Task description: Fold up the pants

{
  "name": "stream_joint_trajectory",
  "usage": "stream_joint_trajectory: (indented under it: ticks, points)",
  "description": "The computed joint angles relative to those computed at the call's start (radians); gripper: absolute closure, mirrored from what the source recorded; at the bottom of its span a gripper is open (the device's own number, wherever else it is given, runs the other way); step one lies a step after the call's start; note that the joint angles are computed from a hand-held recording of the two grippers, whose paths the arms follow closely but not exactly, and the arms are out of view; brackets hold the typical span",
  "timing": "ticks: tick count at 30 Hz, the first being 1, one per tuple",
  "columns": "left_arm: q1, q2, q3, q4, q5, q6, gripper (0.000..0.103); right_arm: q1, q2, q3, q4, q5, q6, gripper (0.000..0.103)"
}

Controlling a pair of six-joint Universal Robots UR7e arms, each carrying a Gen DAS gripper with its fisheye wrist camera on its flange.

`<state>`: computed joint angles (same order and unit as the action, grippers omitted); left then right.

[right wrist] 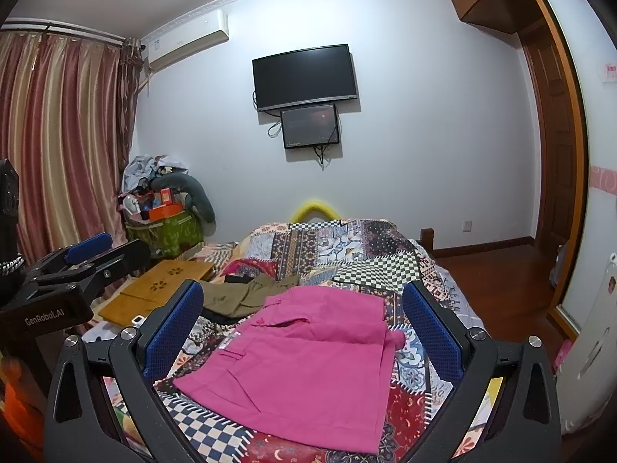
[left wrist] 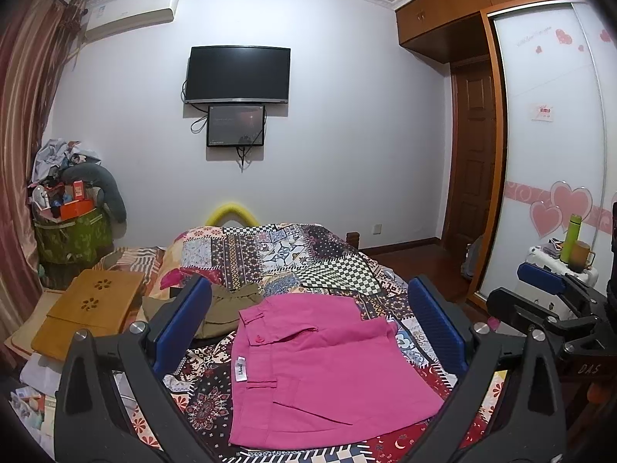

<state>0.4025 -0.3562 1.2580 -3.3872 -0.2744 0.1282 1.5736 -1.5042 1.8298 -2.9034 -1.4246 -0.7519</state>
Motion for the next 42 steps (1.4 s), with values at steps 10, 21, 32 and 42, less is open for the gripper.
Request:
stream_joint_trajectory:
  ticks: [10,21,32,42]
  points:
    - [0.032,-0.008,-0.012,0.108,-0.014,-0.078,0.000,-0.003,0.031,-0.019,0.011,-0.023,0.009,0.000]
    - [0.147,-0.060,-0.009,0.561,-0.074,-0.459,0.000,-0.016,0.139,-0.109,0.054,-0.133,-0.004,0.000]
    - [0.303,-0.072,-0.077,1.026,-0.228,-0.770,0.027,-0.065,0.279,-0.255,0.185,-0.306,0.012,0.001]
    - [0.394,-0.039,-0.176,1.176,-0.322,-0.776,0.041,-0.110,0.386,-0.422,0.392,-0.308,0.082,0.025]
